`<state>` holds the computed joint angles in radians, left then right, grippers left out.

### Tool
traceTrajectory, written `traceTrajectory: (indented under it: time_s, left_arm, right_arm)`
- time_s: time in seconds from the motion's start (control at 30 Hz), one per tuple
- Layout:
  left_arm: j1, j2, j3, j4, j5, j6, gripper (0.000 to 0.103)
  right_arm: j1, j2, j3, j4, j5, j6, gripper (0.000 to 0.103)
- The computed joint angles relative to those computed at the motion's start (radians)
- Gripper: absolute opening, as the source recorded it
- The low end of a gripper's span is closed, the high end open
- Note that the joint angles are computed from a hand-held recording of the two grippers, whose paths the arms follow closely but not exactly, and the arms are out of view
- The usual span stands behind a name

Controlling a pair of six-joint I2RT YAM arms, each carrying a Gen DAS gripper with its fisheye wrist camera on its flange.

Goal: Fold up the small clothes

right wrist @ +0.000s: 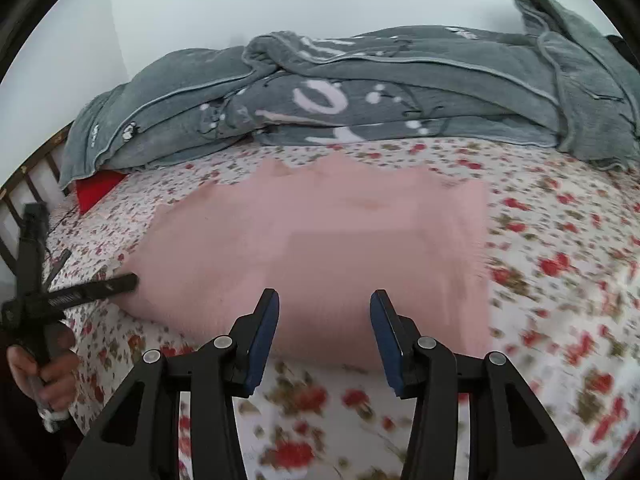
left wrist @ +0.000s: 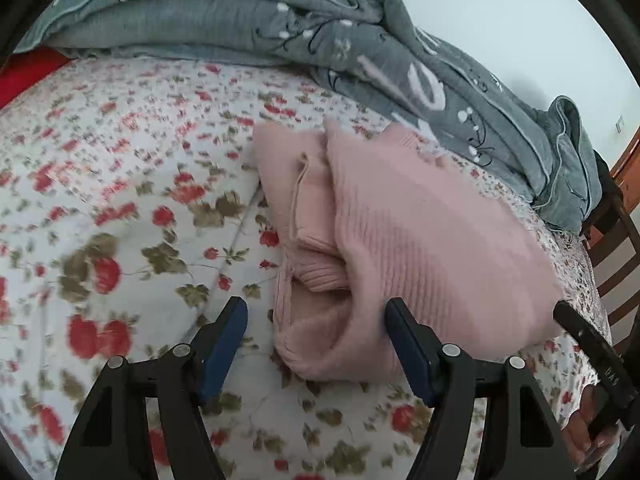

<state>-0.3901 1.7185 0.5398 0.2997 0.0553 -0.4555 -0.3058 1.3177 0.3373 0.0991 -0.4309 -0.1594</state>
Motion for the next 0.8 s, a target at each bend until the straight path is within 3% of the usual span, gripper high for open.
traceTrajectory:
  time_s: [0.1,0.23,0.43,0.57,0.8]
  left_arm:
    - [-0.059,0.032,-0.040,0.114,-0.105,0.021,0.076]
    - [-0.141,0.071,-0.047,0.160,-0.252,0.041,0.079]
    - [-0.107,0.069,-0.095,0.253,-0.207,0.036,0.080]
    - [-0.129,0.074,-0.084,0.241,-0.247,0.039,0.081]
    - [-0.116,0.072,-0.097,0.267,-0.221,0.036,0.081]
  right_arm:
    - [0.080,0.089,-0.005,0.131,0.041,0.035,0.047]
    - [0.150,0.228,0.000,0.263,0.104,0.055,0.047]
    - [0.123,0.286,-0.038,0.395,0.071,0.053,0.048]
    - [0.143,0.288,-0.049,0.420,0.101,0.056,0.048]
    - [0.155,0.287,-0.053,0.426,0.124,0.049,0.049]
